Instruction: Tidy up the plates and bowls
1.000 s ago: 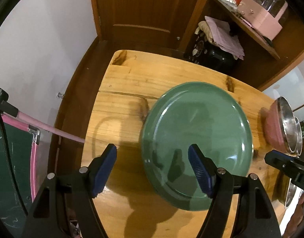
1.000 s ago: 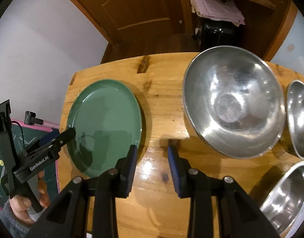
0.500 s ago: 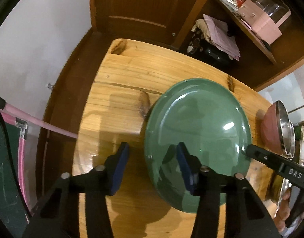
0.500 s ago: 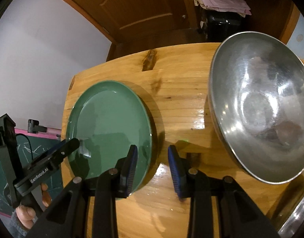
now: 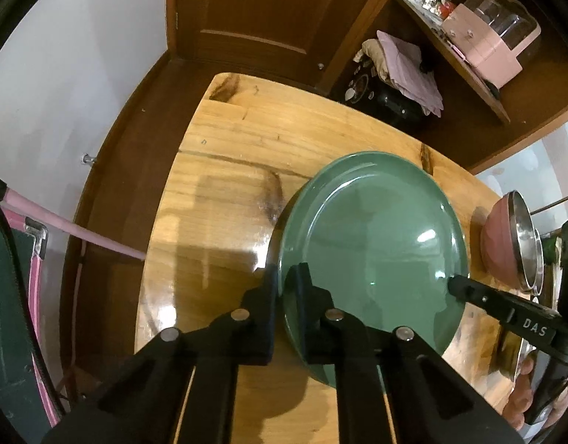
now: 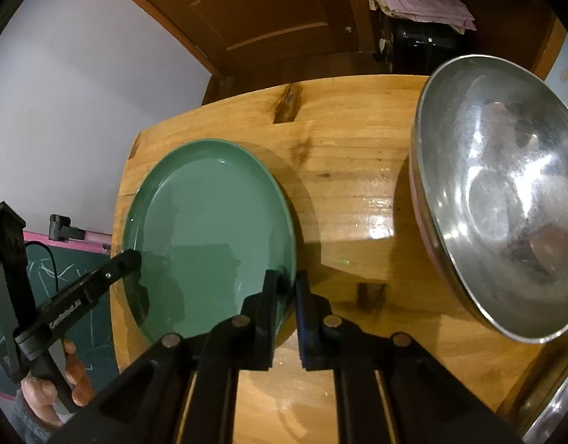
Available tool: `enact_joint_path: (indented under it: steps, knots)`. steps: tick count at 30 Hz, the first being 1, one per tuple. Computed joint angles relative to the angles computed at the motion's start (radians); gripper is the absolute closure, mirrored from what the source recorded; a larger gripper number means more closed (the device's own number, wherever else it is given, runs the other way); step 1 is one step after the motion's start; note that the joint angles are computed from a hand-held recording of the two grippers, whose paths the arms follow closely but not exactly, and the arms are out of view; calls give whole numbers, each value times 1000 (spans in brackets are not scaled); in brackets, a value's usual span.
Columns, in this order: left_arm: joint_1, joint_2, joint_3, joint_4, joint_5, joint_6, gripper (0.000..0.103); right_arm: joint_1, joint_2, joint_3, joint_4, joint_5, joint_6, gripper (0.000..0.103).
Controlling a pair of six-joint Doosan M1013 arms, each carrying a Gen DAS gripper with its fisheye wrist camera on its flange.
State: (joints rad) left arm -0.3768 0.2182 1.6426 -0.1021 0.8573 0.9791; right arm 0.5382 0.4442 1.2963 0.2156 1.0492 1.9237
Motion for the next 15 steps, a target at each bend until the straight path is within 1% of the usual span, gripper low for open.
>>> enact_joint_path:
  steps: [3,6,9,15]
  knots:
    - [-7,-7,1,-3,23,6,98,0,-15,8,-5,3,-3,96]
    - [-8,-24,13,-40,25,8,98,-1,-32,17,-3,12,-2,96]
    - [-15,-52,29,-67,22,-4,98,1,-56,32,-10,15,-4,97]
    - [-51,-130,65,-45,18,-75,98,9,-126,89,3,-2,-8,97]
